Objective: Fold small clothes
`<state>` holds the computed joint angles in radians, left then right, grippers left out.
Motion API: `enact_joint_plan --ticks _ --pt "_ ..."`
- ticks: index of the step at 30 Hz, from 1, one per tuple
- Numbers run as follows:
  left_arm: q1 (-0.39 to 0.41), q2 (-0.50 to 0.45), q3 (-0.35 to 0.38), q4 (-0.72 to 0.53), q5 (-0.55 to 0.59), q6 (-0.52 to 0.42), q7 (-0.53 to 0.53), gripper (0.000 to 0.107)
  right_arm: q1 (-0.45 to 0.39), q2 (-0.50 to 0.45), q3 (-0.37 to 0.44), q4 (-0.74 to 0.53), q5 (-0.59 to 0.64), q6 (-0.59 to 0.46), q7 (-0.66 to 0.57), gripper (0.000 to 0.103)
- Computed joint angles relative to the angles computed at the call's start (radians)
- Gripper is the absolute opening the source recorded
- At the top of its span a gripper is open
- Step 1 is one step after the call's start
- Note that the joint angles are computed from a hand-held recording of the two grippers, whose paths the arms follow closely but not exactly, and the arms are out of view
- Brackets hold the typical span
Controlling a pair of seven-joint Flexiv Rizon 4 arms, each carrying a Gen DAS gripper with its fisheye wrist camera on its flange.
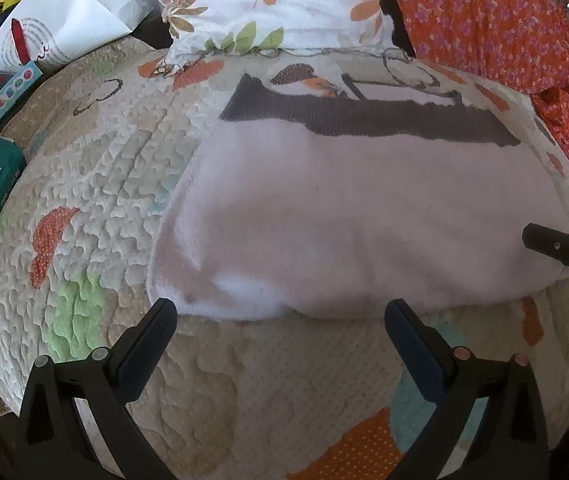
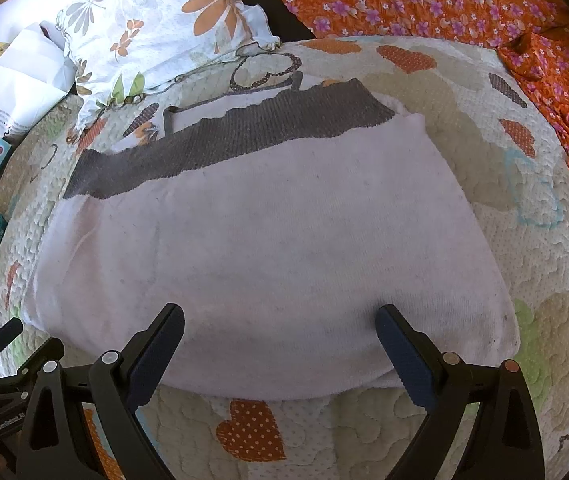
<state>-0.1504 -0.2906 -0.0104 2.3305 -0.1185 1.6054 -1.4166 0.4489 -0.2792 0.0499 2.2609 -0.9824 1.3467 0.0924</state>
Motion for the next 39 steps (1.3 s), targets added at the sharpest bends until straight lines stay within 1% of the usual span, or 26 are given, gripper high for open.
enact_joint_plan --ticks 7,9,14,16,21,25,29,36,39 --pt "-0.02 -0.018 0.028 -0.022 0.014 -0.042 -0.014 0.103 -0.002 -0.006 0.004 0.0 0.021 0.0 -0.015 0.099" --pt "-0.018 -0.022 0.025 -0.025 0.015 -0.055 -0.015 0.103 0.0 -0.006 0.004 0.001 0.027 -0.001 -0.019 0.099" --pt "-0.01 -0.037 0.014 -0.041 0.016 -0.125 -0.004 0.103 0.002 -0.009 0.004 0.002 0.044 0.001 -0.035 0.099" --pt "-0.038 -0.042 0.044 -0.048 0.047 -0.119 -0.025 0.103 0.004 -0.01 0.003 0.002 0.05 0.003 -0.039 0.099" --pt "-0.047 -0.044 0.054 -0.056 0.071 -0.128 -0.04 0.103 0.008 -0.012 0.001 0.003 0.067 0.008 -0.044 0.099" --pt "-0.056 -0.05 0.065 -0.055 0.092 -0.111 -0.058 0.103 0.012 -0.015 0.0 0.003 0.084 0.008 -0.053 0.099" --pt "-0.05 -0.049 0.058 -0.049 0.087 -0.106 -0.069 0.103 0.017 -0.016 0.002 0.0 0.098 -0.003 -0.067 0.099" --pt "-0.032 -0.039 0.04 -0.056 0.082 -0.145 -0.046 0.103 0.023 -0.021 0.001 -0.006 0.115 -0.012 -0.084 0.1" --pt "-0.04 -0.044 0.05 -0.063 0.092 -0.143 -0.052 0.103 0.025 -0.022 -0.001 -0.007 0.117 -0.012 -0.087 0.1"
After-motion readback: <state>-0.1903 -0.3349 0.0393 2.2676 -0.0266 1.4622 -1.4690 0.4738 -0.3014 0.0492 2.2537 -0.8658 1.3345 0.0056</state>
